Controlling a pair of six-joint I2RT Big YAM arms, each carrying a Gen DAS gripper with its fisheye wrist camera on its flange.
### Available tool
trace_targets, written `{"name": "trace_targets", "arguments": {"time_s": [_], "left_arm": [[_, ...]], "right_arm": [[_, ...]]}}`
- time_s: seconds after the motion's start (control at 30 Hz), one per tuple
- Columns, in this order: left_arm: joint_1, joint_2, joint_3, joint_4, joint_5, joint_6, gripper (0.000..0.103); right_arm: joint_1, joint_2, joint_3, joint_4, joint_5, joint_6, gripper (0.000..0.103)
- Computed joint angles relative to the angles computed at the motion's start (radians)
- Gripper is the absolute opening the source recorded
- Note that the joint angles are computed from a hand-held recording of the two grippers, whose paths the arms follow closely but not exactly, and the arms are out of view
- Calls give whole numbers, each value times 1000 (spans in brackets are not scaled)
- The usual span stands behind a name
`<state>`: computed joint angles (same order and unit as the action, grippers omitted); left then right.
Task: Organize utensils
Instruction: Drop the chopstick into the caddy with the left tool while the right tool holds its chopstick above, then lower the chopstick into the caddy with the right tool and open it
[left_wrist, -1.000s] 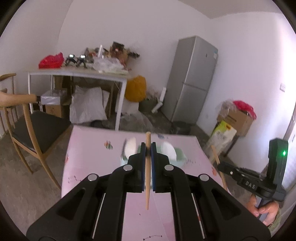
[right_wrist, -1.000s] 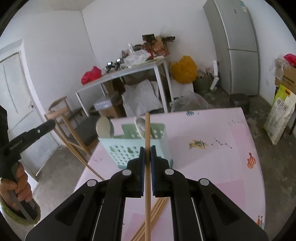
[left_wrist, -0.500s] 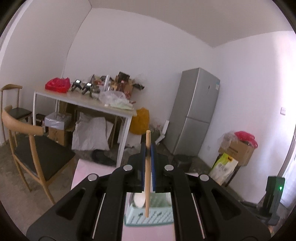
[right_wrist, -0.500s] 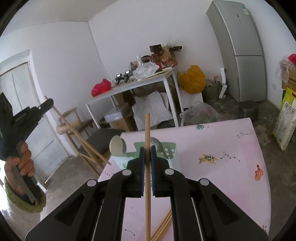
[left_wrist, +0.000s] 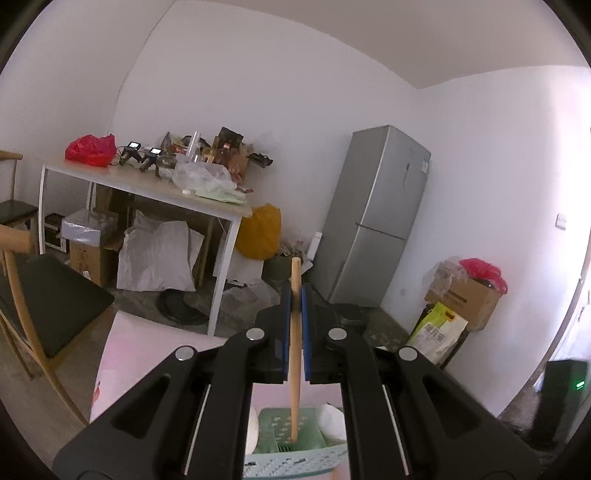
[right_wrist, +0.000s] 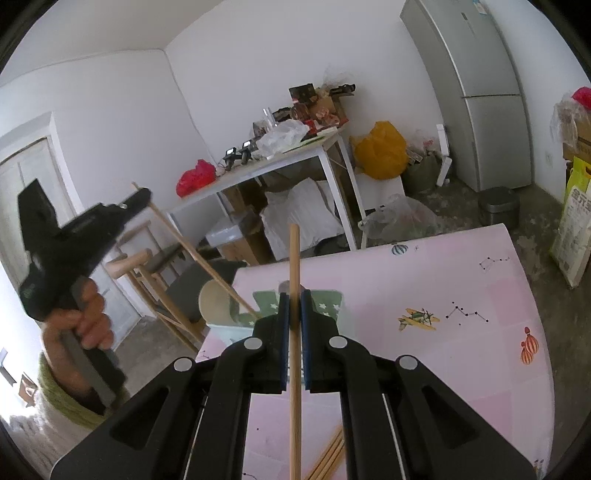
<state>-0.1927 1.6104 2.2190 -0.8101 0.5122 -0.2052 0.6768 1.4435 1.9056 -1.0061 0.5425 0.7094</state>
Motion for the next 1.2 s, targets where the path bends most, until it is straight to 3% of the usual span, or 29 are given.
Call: {"name": "trace_targets", "arguments": {"time_s": [0.2,0.47,0.73,1.0,1.2], "left_arm": [[-40,-15,-123,30,-44,69,4],[-39,-47,-206,4,-21,108,6],[-10,-105,-259,23,20,98,37],[63,-218,-386,95,80,33,45],[135,-307,-514,91,111,34,47]], "right_arm": [[-4,-9,-10,-13,0,12,6],[-1,-9,2,-35,8,15,6],[14,-2,37,-48,25,-3,6],[1,23,93,27,-26,-72,6],[-29,115,211,112,-87,-144,6]]}}
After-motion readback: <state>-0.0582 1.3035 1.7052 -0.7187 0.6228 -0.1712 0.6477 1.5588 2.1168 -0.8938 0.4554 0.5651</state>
